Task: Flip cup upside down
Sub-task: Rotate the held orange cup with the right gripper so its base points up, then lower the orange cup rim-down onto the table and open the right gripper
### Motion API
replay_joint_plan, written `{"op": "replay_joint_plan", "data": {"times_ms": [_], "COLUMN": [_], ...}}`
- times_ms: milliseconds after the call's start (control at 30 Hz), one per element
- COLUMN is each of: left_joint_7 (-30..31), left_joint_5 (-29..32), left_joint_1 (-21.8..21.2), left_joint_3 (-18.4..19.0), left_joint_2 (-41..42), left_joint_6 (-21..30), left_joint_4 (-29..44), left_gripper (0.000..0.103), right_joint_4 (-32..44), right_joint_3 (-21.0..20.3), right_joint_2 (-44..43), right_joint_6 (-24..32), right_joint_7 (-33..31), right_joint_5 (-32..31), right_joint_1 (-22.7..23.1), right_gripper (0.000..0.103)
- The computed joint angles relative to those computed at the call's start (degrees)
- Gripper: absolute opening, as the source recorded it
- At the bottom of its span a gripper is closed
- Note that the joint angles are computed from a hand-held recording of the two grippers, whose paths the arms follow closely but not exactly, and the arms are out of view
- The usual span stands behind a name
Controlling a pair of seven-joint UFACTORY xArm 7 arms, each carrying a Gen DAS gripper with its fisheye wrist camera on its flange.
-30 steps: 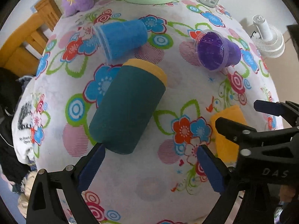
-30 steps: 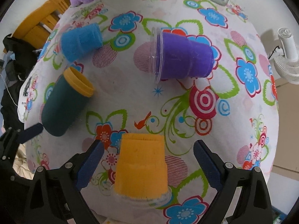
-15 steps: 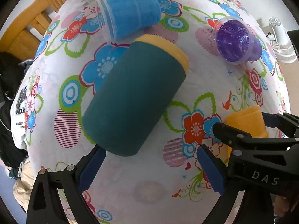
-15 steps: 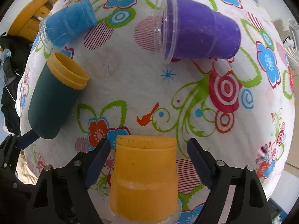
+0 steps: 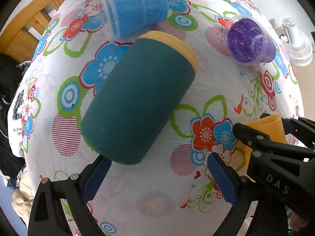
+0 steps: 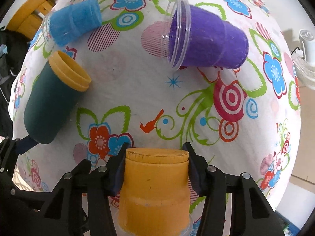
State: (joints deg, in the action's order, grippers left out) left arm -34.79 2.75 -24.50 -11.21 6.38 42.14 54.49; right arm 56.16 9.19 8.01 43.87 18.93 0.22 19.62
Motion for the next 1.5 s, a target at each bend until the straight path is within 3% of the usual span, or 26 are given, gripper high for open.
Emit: {"op": "replay_joint_plan", "data": {"times_ms": [367, 633, 933, 1267, 1367, 1500], "left_joint_7": [-2.4, -7.9, -8.6, -2.3, 0.6, -1.8], "left_joint_5": [3.1, 6.3, 8.8, 8.9, 5.2, 7.2], "left_joint_1": [-0.9, -1.4, -0.4, 0.8, 0.5, 0.8], "left_joint_3": [-1.1, -2.5, -2.9, -2.9, -2.3, -3.6], "left_joint_2": [-5.9, -9.8, -13.4, -16.2, -16.7, -15.5], "left_joint_6": [3.5, 5.7, 4.0, 1.7, -1.9, -5.9], "left_joint_4": [-1.0, 0.3, 0.0, -2.0, -4.3, -6.6], "left_gripper": [0.099, 0.098, 0.098, 0.098, 0.098, 0.098], "right_joint_4": [-6.3, -8.9, -10.3, -13.4, -15.2, -19.1], "right_joint_3": [0.5, 0.5, 1.1, 4.0, 4.5, 6.4], "right_joint_2": [-11.3, -18.5, -23.7, -25.9, -26.2, -26.3], "right_joint_6": [-1.2, -1.9, -5.9, -14.2, -16.6, -22.0], "right_joint_7": [2.2, 1.1, 0.7, 9.9, 12.3, 17.2], "right_joint_5": [-0.8, -1.6, -2.3, -7.9, -10.0, -16.2], "right_joint_1": [0.1, -1.1, -2.1, -3.8, -4.6, -7.3], "right_gripper": [0.056, 0.056, 0.056, 0.056, 0.056, 0.056]}}
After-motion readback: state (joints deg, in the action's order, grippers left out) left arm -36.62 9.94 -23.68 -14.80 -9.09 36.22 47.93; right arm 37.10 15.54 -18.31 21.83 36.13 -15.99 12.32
